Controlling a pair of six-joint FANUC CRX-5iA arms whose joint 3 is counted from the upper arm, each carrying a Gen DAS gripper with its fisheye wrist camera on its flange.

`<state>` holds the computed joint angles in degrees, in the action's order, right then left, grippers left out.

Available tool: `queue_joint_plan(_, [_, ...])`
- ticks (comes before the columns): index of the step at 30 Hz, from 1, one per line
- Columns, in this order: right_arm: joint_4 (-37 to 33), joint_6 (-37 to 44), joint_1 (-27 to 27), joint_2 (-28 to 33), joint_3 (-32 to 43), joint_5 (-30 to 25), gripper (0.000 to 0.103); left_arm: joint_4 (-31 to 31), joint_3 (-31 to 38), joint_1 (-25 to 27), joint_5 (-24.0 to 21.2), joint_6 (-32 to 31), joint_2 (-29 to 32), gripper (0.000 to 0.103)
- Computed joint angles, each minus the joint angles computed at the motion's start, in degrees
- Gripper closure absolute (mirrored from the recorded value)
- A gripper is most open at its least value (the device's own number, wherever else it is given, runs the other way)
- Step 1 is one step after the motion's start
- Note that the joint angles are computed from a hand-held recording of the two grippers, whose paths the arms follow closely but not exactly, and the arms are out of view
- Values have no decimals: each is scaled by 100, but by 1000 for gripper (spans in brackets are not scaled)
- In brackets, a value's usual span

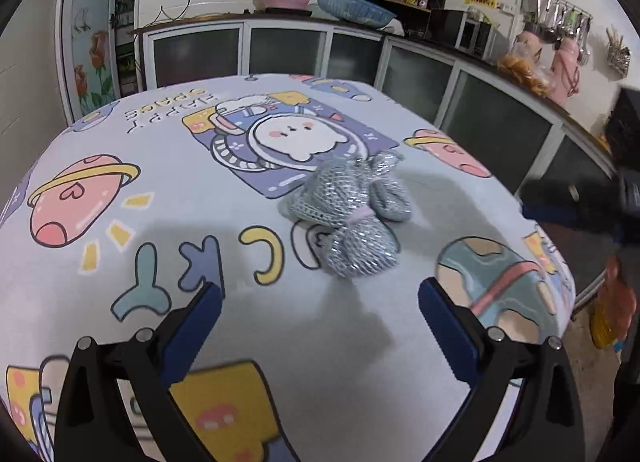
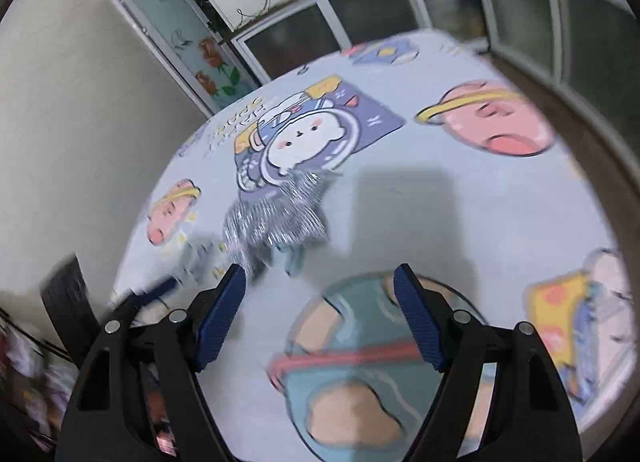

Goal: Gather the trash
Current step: 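Grasp one silver mesh bag with the left tool while the right tool grasps the other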

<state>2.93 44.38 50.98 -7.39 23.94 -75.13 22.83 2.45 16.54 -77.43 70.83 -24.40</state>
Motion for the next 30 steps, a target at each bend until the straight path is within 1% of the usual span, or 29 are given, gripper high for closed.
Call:
queue_joint_plan(2, [-611,134,-392,358,421,-83,35,20,50,-35,14,94,120,8])
queue_joint_plan(5, [-1077,185,-685,718,806,-142,35,108,93,-51,45,178,262,8])
queue_joint_plan(7, [-1293,177,-811,929,1033,-199,35,119,175,-112,-38,222,421,8])
queue_joint_plan(9, [-1394,108,-903,1118,1223,-268,35,32,267,-213,-65,313,555,8])
queue_joint_plan(11, [-1476,119,-966,1329,1458,-390,38,48,302,-260,-62,315,625,8])
queue_joint_plan(16, [-1735,176,-1102,1652,1860,-617,42,63,390,-359,-70,322,798,8])
queue_joint_plan(20, [-1747,224,-1118,1978,2253,-968,48,-17,495,-435,-142,420,999,8])
queue_joint_plan(26, [-1917,266,-1199,2221,2528,-1094,50,38,511,-465,-81,405,1115,8])
queue_joint_plan(30, [-2049,270,-1240,2332,2650,-1132,55,150,507,-426,-39,422,1161,8])
